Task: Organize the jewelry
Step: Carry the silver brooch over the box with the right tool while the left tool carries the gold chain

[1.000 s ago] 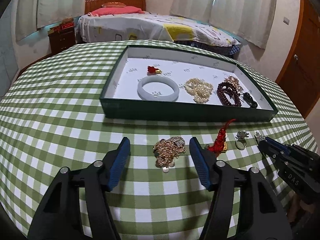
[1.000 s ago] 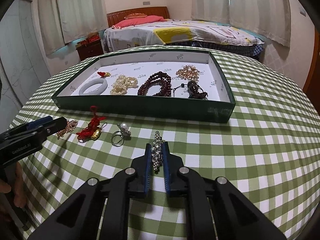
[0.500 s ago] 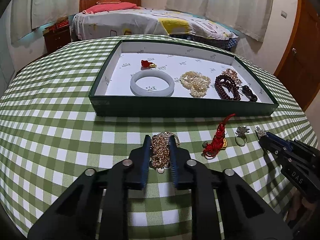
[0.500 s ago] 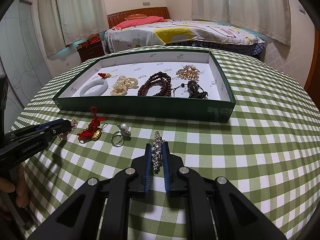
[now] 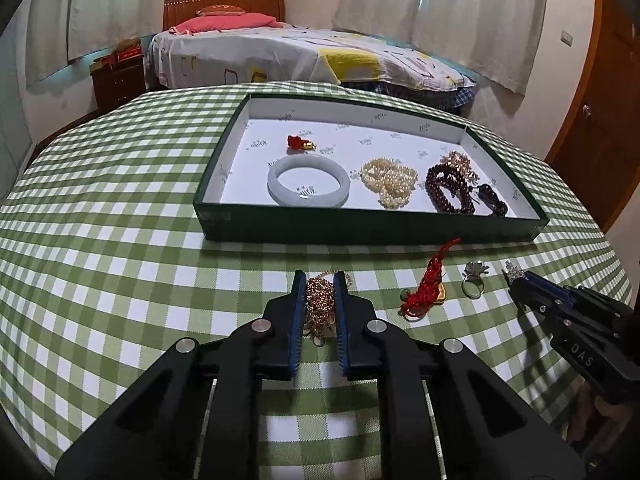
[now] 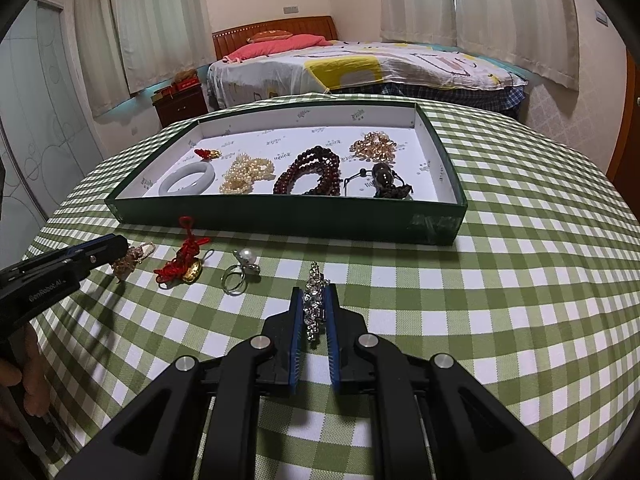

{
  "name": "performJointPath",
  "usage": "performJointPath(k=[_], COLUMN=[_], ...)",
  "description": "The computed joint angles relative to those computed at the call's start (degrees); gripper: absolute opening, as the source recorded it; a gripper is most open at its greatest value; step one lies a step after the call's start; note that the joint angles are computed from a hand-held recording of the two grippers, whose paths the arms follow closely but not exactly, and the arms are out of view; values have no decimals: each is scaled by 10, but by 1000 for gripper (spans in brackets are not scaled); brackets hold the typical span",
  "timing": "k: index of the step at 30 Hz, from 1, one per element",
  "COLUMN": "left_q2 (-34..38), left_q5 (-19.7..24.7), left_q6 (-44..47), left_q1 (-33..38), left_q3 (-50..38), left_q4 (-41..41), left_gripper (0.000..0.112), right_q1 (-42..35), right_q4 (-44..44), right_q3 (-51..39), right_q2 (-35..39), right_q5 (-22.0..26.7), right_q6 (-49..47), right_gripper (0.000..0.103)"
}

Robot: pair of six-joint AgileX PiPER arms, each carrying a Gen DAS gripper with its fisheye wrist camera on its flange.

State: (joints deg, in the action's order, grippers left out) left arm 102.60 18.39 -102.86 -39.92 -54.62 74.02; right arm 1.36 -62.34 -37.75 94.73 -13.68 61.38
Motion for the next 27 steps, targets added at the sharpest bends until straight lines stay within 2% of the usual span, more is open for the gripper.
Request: performJointPath(k=[20,27], left_q2=[-53,-71], left_q5=[31,39], left_q6=[3,13], left_q1=[-23,-30], left_q3=[4,-3], left_q4=[2,-2], left_gripper=[14,14], right_q1=[2,1], right_q4=[-24,-64], right_q3=[7,1], right_q2=[-54,-81], right_q5=[3,7], right_q6=[31,75], right_gripper=[12,12])
